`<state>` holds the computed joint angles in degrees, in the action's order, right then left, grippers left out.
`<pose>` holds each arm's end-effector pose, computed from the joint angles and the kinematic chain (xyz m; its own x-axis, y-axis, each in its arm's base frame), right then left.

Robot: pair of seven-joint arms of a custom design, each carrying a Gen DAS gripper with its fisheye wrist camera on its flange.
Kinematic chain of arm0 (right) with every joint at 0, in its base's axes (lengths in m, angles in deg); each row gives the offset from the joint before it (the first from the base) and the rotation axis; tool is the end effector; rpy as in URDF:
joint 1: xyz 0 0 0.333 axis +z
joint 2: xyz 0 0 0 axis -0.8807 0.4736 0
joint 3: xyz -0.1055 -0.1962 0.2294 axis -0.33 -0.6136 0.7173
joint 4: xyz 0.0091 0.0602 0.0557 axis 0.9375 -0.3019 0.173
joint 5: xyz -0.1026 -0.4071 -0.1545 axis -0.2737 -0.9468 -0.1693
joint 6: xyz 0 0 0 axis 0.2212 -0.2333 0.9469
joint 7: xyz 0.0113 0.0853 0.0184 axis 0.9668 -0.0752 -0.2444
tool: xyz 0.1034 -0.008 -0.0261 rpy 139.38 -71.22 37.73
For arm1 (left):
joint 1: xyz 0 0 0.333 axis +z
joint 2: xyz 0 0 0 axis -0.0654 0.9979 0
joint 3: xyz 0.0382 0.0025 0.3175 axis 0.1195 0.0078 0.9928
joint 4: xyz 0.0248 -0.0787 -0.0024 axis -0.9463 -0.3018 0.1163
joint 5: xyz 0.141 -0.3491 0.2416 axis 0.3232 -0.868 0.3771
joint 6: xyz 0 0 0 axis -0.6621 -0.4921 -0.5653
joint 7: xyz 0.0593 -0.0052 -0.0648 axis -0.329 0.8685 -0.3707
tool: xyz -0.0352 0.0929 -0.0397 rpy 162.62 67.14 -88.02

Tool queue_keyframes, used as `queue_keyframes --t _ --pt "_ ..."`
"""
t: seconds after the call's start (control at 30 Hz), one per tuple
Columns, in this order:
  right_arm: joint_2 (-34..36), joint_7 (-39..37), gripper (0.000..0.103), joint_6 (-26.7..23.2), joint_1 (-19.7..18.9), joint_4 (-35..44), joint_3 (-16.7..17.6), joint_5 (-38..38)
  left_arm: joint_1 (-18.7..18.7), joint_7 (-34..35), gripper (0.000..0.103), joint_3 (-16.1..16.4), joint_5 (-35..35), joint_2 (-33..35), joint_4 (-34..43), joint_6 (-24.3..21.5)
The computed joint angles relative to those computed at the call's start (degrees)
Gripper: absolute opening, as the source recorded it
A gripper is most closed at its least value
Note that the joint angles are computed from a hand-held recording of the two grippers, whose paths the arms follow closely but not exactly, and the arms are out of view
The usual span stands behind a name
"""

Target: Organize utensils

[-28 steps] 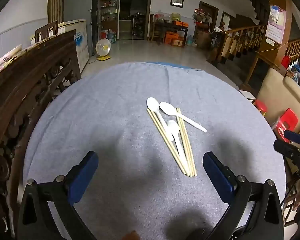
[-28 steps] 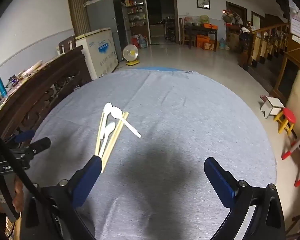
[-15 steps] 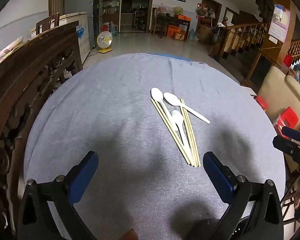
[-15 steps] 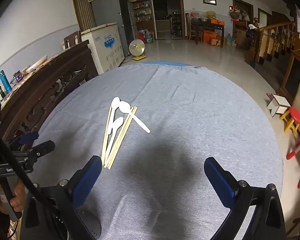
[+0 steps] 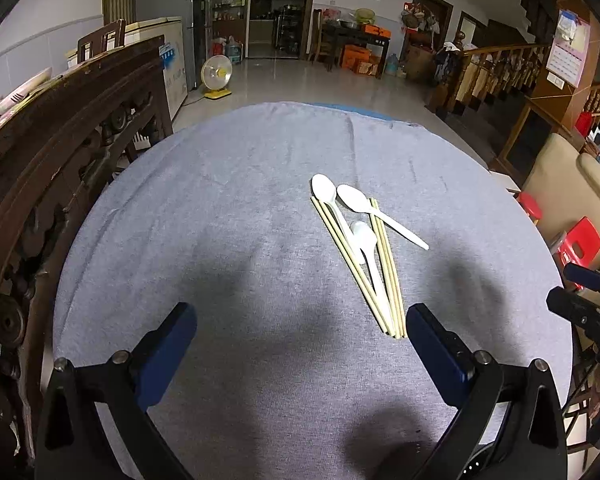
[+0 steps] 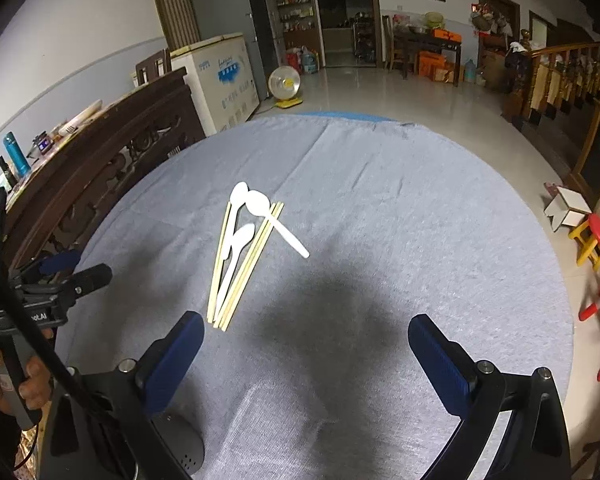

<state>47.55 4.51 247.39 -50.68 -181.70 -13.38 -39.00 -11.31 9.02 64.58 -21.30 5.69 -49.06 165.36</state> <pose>0.6200 0.1066 0.4035 0.2192 -0.9683 -0.1200 -0.7768 -0.0988 -0.6219 0.6372 -0.2391 0.3920 -0.0789 -0.9909 0.1090 -0.7879 -0.0050 -0.6157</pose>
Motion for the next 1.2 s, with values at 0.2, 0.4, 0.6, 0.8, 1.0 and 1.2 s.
queue_keyframes --t 0.2,0.4,0.6,0.8,1.0,1.2 --pt "0.77 0.05 0.103 -1.2 -0.23 0.66 -0.06 0.85 0.26 0.91 0.103 -0.35 -0.8 0.4 0.37 -0.45" --pt "0.61 -2.74 0.103 -1.38 -0.27 0.99 0.42 3.65 -0.01 0.94 0.103 -0.2 -0.55 0.65 0.77 -0.67" --pt "0.7 -2.91 0.103 -1.93 -0.05 1.46 0.3 3.16 -0.03 1.18 0.103 -0.3 -0.62 0.54 0.75 -0.57" --pt "1.05 -3.54 0.103 -3.77 -0.25 2.31 0.25 3.7 0.29 2.15 0.103 -0.59 -1.44 0.66 0.9 -0.73" --pt "2.15 -1.41 0.103 -6.26 -0.15 4.16 -0.53 -0.75 0.81 3.38 0.103 -0.9 -3.04 1.23 1.47 -1.79" --pt "3.12 -1.21 0.103 -7.46 -0.62 6.04 -0.65 -1.41 0.85 3.76 0.103 -0.77 -3.53 2.09 2.48 -2.58"
